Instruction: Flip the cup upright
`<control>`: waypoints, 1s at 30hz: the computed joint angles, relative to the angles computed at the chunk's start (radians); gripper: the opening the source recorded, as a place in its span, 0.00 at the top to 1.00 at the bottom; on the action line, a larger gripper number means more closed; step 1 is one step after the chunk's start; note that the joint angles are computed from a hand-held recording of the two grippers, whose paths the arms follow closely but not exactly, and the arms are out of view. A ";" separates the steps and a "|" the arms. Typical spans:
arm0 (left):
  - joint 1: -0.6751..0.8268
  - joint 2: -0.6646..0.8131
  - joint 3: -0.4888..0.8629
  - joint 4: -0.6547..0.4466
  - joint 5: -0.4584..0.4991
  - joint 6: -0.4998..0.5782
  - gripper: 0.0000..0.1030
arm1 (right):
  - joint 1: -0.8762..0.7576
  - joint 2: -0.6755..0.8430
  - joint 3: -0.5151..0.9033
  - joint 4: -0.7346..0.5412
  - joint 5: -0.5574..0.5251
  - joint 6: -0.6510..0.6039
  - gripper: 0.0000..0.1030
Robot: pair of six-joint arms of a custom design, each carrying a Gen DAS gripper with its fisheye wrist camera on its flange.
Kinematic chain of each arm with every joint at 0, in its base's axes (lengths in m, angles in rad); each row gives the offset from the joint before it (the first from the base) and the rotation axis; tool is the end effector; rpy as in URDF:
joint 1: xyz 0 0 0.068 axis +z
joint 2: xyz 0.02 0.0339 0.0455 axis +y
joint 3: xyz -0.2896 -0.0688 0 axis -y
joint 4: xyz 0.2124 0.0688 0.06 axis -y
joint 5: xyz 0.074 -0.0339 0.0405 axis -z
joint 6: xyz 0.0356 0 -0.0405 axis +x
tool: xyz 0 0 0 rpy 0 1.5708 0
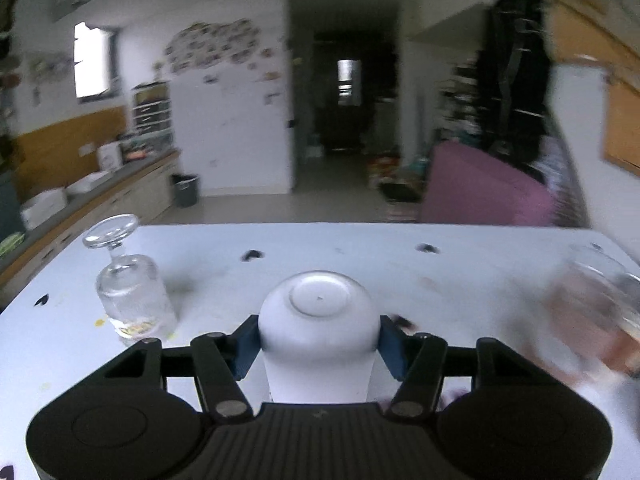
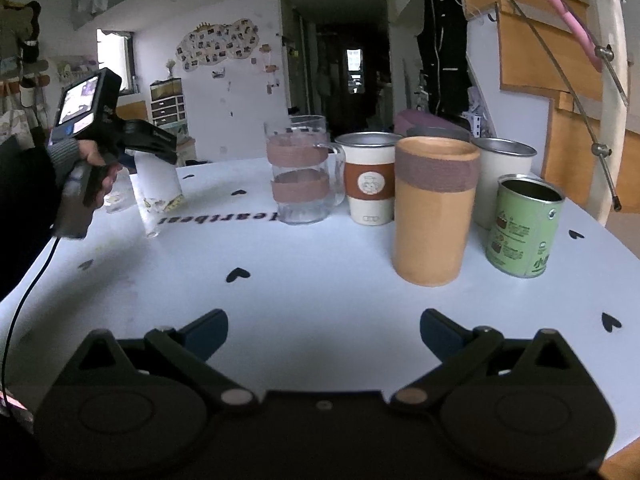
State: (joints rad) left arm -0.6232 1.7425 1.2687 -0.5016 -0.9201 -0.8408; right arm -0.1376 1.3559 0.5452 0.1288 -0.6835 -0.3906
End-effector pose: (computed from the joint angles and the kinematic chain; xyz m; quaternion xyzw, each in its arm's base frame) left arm 0.2922 -0.1751 0.2762 -0.2225 0.8374 0.1401 0.4792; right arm 0.2279 -0.0089 0.2198 -0.2503 0.8257 0.1863 0.4700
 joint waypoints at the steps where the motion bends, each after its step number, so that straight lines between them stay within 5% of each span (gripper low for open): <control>1: -0.035 -0.003 0.002 -0.010 -0.006 -0.008 0.40 | -0.007 -0.006 -0.002 -0.006 -0.012 -0.004 0.00; 7: -0.240 0.031 0.027 -0.038 -0.058 -0.052 0.40 | -0.055 -0.036 -0.005 -0.057 -0.081 -0.029 0.01; 11: -0.331 0.012 -0.007 -0.002 -0.065 -0.065 0.40 | -0.077 -0.031 0.027 -0.140 -0.158 -0.067 0.14; 17: -0.390 0.012 0.005 0.031 -0.044 -0.041 0.40 | -0.014 0.023 0.117 -0.353 -0.264 -0.175 0.67; 20: -0.422 0.010 0.008 0.045 -0.041 -0.037 0.40 | 0.041 0.053 0.153 -0.397 -0.291 -0.170 0.80; 30: -0.454 -0.055 -0.123 0.279 0.050 -0.015 0.40 | 0.187 0.157 0.193 -0.311 -0.309 0.026 0.85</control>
State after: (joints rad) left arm -1.0771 1.6878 1.1457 -0.2223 -0.8701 -0.8554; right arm 0.0494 1.5132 0.7378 -0.1821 -0.9924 -0.3647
